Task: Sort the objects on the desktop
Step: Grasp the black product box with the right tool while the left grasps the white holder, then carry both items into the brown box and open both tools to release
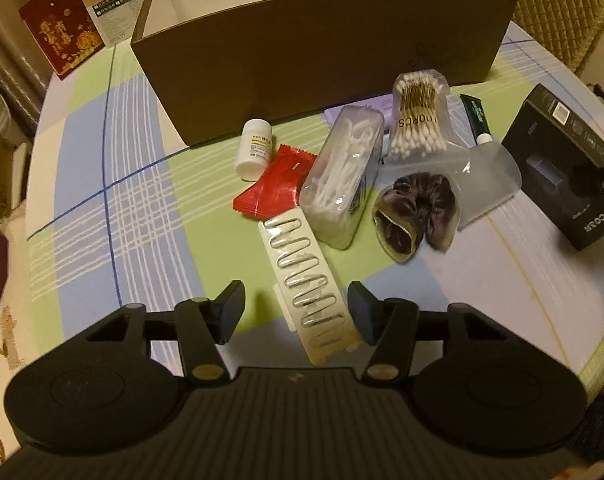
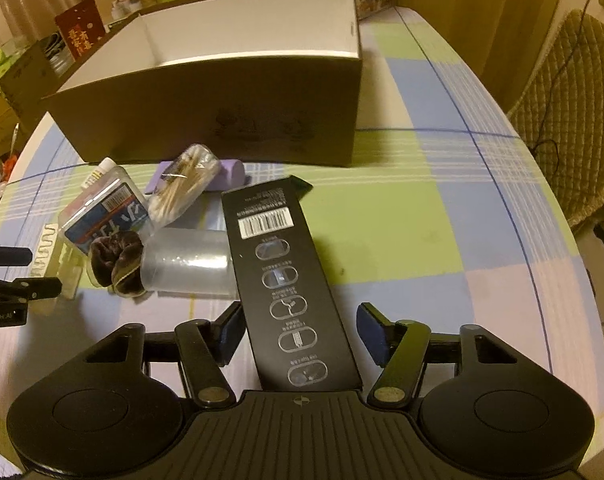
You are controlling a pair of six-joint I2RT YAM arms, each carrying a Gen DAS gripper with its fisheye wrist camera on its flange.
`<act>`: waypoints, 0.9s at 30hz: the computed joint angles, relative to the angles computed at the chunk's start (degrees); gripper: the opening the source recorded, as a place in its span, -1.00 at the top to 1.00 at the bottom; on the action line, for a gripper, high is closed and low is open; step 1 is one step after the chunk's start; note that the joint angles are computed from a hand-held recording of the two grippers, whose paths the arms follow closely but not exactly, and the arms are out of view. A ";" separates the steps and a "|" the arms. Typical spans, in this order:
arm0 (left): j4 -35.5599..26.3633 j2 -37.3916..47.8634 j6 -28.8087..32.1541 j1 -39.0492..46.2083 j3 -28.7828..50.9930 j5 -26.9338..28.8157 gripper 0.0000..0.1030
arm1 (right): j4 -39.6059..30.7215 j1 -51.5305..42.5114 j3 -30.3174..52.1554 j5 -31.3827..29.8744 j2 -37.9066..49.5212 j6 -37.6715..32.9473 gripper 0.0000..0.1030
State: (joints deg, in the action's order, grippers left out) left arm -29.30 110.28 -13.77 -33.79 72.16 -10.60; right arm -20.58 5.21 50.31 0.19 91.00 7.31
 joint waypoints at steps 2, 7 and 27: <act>0.54 0.27 -0.45 0.64 0.12 1.48 -0.02 | 0.62 0.32 0.12 0.08 0.18 -0.49 -0.15; 0.28 3.62 -1.74 1.64 3.35 3.50 0.45 | 1.37 0.68 1.67 -0.36 1.70 -2.14 -0.15; 2.46 -2.94 -0.14 2.38 -1.57 3.99 0.54 | -1.78 -0.35 3.99 -3.82 1.26 -3.85 0.21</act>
State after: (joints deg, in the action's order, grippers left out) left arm -26.84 107.34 -13.90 -31.41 70.59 -6.61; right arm -22.37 4.86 54.30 -3.63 92.26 3.45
